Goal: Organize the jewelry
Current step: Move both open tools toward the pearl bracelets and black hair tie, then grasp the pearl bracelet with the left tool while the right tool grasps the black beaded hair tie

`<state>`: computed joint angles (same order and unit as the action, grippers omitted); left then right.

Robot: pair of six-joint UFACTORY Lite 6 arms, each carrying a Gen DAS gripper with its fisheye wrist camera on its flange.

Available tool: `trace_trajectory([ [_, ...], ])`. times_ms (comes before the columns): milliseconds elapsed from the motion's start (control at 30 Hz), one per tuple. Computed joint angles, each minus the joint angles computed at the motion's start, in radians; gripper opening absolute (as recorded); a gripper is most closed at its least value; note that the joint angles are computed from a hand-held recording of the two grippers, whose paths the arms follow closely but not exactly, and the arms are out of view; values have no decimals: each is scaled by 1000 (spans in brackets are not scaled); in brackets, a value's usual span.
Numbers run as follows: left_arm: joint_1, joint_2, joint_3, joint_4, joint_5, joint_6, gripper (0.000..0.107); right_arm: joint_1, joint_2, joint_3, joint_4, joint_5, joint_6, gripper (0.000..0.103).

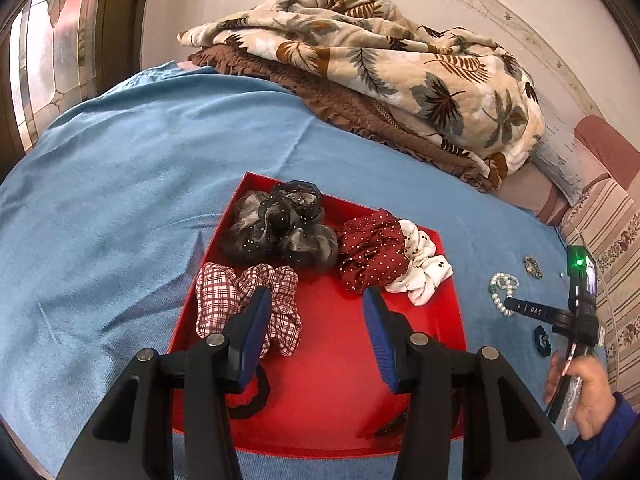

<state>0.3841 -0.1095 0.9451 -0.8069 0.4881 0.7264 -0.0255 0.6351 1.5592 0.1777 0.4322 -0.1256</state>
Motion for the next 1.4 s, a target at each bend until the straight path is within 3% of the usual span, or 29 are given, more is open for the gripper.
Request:
trace_trajectory([
  [133,-10,-20,-13,-12,-4,19,46,-7,-98,-140,85,-29,-133,13],
  [400,-72,-100,-62,-29,-6,28,46,-16,-528,-687,330,-122,-560,16],
  [500,-131,-193,-119,-38,-26,25,46,-89,-652,-794,534,-77,-784,23],
  [600,-193,-290,-172,-31,-24,2,46,-262,-761,-850,703,38,-991,32],
  [700,-330,-399,-219,121,-38,-200,46,-370,-762,-835,732,65,-1056,38],
  [833,-590,-444,-226,470,-59,-619,46,-492,-632,-752,826,83,-1168,39],
  [967,-844,-326,-168,838,-69,-1037,46,-514,-520,-683,962,95,-1267,39],
  [1100,-956,-114,-67,996,-93,-1261,46,-501,-424,-620,1051,98,-1343,39],
  [1400,-951,309,176,949,-126,-1259,46,-452,-294,-534,1159,57,-1455,39],
])
